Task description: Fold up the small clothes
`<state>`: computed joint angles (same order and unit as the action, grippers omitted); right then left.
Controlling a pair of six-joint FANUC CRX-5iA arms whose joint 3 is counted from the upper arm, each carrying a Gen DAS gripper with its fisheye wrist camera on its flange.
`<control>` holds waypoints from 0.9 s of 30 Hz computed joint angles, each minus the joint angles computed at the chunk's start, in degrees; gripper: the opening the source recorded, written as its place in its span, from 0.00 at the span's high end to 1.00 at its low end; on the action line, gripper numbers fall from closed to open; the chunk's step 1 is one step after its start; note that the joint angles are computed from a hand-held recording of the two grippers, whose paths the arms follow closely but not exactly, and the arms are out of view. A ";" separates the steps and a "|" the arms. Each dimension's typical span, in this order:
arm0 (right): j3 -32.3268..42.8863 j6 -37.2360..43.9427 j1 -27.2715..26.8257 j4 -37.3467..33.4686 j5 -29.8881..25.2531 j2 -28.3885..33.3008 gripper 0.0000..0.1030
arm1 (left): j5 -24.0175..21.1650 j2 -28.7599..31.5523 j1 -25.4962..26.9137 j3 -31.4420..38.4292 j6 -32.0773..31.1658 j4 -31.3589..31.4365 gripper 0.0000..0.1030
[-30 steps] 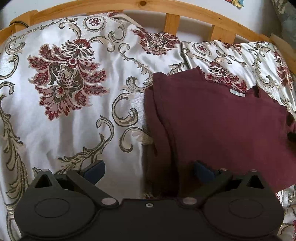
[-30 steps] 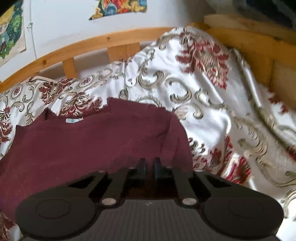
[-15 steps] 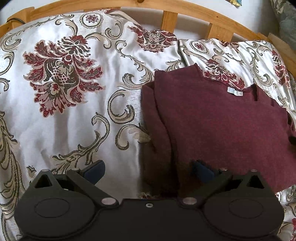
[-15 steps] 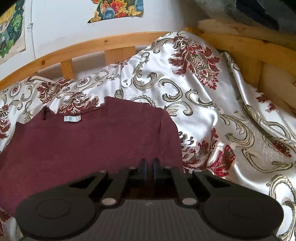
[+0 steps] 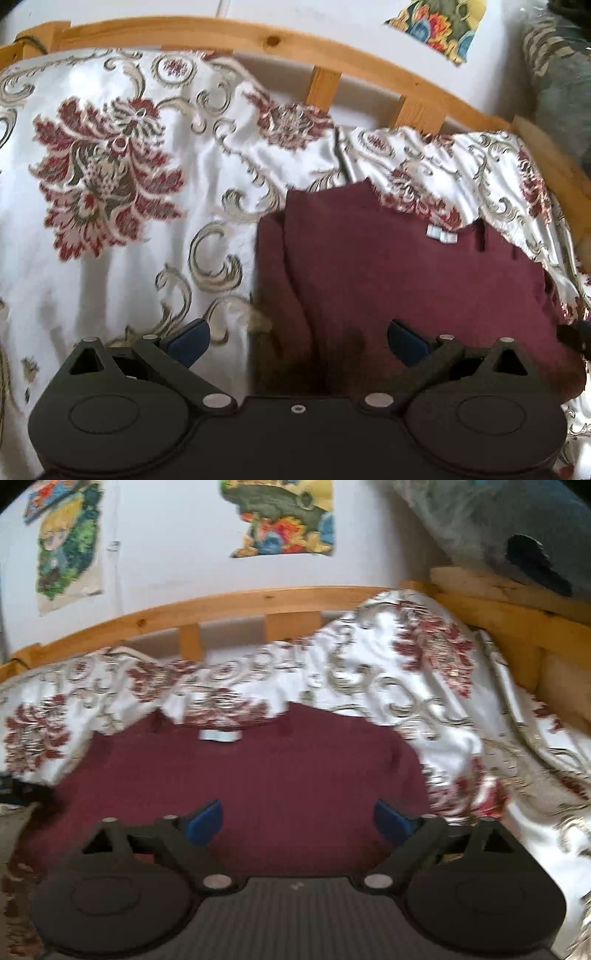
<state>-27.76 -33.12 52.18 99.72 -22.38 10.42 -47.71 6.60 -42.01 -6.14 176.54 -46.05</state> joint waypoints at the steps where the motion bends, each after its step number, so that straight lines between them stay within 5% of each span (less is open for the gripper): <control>1: 0.07 -1.67 0.12 1.79 0.15 0.16 0.03 | 1.00 -0.25 -0.18 -0.43 0.73 -1.23 0.01; 5: 0.55 -7.52 0.57 7.99 1.12 1.21 0.00 | 5.22 -0.89 -0.19 -1.73 0.21 -3.42 0.01; 8: 1.26 -3.66 3.22 3.89 -1.97 2.71 0.00 | 9.30 -1.29 1.03 -2.90 -3.61 -1.46 0.01; 15: 4.21 12.17 9.27 -10.55 -10.93 6.91 0.00 | 10.80 -1.26 2.66 -4.27 -7.96 3.72 0.01; 27: 3.25 9.45 7.70 -8.74 -8.01 7.34 0.00 | 12.64 -1.37 5.50 -5.69 -13.61 12.81 0.01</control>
<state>-24.51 -23.68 59.88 90.98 -30.39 17.77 -35.07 5.23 -36.51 -11.83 162.93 -33.24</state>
